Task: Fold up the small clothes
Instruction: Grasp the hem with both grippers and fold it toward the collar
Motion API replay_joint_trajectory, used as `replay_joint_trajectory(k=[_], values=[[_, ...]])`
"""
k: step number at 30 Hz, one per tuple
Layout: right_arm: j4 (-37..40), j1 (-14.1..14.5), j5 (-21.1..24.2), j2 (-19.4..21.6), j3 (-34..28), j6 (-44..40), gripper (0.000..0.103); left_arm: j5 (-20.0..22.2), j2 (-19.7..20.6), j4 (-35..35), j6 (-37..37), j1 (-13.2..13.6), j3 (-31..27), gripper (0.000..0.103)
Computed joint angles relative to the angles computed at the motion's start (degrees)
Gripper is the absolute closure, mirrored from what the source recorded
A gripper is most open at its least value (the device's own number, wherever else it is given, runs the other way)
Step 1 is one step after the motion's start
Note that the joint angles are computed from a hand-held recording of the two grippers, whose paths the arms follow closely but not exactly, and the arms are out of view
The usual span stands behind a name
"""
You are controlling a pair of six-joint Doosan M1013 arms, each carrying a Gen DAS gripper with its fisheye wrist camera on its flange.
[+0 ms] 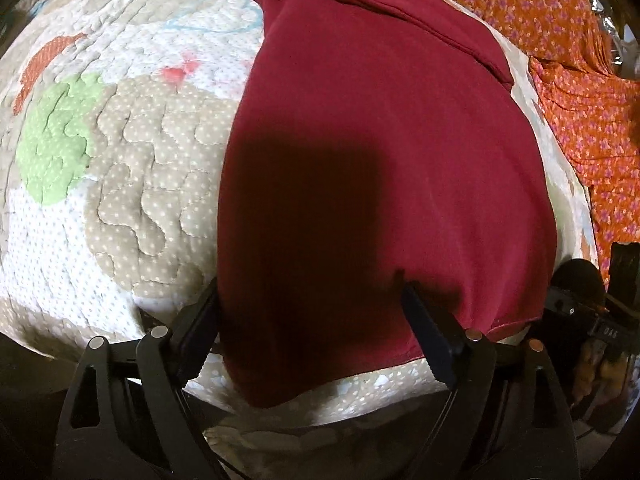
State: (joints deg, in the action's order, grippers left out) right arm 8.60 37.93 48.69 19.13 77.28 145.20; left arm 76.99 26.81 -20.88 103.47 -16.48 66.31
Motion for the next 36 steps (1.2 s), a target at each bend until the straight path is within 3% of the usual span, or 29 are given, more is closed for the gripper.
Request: replay_joint_trajectory(k=[2, 5, 6, 10, 13, 15, 18, 19, 20, 21, 22, 24, 31, 36], values=[[2.4, -0.4, -1.5, -0.6, 1.0, -0.7, 0.054, 0.9, 0.3, -1.5, -0.8, 0.4, -0.3, 0.016], [3.0, -0.8, 3.9, 0.2, -0.8, -1.4, 0.055, 1.4, 0.1, -1.5, -0.6, 0.5, 0.0, 0.016], [3.4, -0.8, 3.7, 0.0, -0.7, -1.9, 0.054, 1.3, -0.1, -0.9, -0.3, 0.3, 0.2, 0.016], [2.0, -0.3, 3.2, 0.2, -0.8, -0.6, 0.053, 1.6, -0.4, 0.5, 1.3, -0.4, 0.9, 0.003], [1.5, -0.2, 4.4, 1.1, -1.9, -0.6, 0.050, 1.6, -0.5, 1.7, 2.3, -0.9, 1.2, 0.001], [2.9, -0.5, 2.5, 1.2, -1.5, -1.2, 0.039, 1.7, -0.3, 2.1, 2.0, -1.1, 1.1, 0.001], [2.8, -0.6, 0.0, 0.8, -0.4, 0.1, 0.041, 2.3, 0.0, 0.0, 0.4, -0.4, 0.6, 0.001], [2.5, -0.5, -0.4, 0.6, -0.2, 0.0, 0.046, 2.5, -0.1, -0.9, 0.0, -0.2, 0.6, 0.007], [2.4, -0.5, -0.8, 0.5, 0.0, -0.6, 0.060, 2.2, -0.2, -1.4, -0.5, 0.0, 0.7, 0.014], [3.6, -0.7, -2.5, 0.0, 0.8, -1.8, 0.084, 2.0, -0.3, -0.7, -1.0, 0.0, 0.7, 0.036], [6.8, -1.1, -6.1, -0.8, 2.4, -4.0, 0.094, 1.7, -0.5, -0.5, -1.2, 0.1, 0.8, 0.064], [8.6, -1.4, -8.8, -1.4, 3.3, -6.0, 0.095, 3.5, 0.0, -4.7, -1.3, 1.2, -0.1, 0.089], [16.8, -3.4, -20.2, -3.2, 4.3, -16.8, 0.095, 6.9, 1.8, -15.0, 0.9, 3.2, -5.2, 0.091], [12.7, -5.0, -24.2, -2.4, 1.1, -17.2, 0.095, 8.0, 5.7, -18.9, -0.1, 3.6, -15.1, 0.092]])
